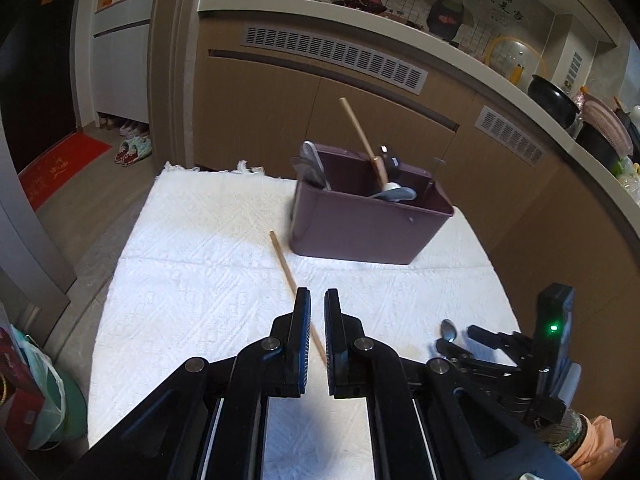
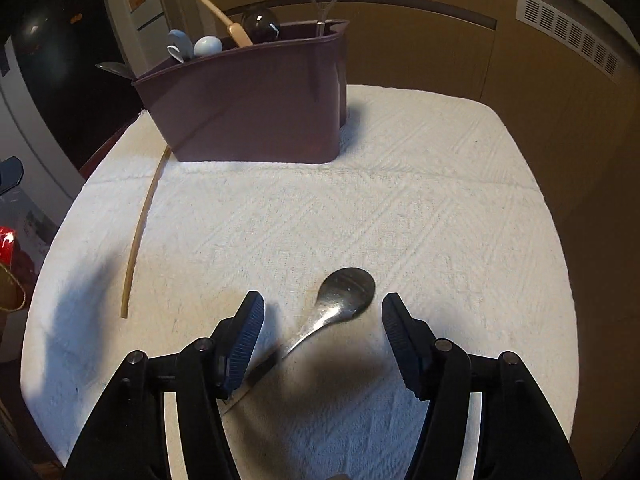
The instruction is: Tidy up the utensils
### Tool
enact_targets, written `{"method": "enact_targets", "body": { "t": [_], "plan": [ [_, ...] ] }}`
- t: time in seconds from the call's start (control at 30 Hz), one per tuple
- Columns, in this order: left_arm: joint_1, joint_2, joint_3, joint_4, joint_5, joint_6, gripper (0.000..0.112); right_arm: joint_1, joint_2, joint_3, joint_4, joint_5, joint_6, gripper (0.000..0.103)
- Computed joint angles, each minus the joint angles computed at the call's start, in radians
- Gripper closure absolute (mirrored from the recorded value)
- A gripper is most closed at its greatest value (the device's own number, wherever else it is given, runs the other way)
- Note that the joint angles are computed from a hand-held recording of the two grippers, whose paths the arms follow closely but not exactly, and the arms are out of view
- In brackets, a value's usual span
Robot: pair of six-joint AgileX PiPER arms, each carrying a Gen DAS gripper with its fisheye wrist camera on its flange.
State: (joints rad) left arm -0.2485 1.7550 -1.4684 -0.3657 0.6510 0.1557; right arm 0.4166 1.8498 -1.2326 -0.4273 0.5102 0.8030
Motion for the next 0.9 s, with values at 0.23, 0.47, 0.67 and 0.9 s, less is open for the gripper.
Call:
{"method": "enact_targets", "body": {
  "t": [0.23,0.47,0.67,0.9],
  "plan": [
    [-0.017,0.235,-0.209,0.061,0.175,-0.125,0.082,-0.016,-0.013,0.047,0.026,-0.026,0.006,0.04],
    [-0.1,0.51,-0.569,0.287,0.332,-0.39,0.082,0.019,-0.03,0.113,-0.143,-0.065,0.139,0.04],
    [-0.13,0.631,-0.758,0.377,0.403,-0.439,0.087,-0.001,-0.072,0.18,-0.128,-0.125,0.128,0.034],
    [-0.1,0.432,-0.415,0.323,0.208,-0.317,0.108,-0.012,-0.106,0.209,-0.179,-0.115,0.183,0.033]
  ]
}}
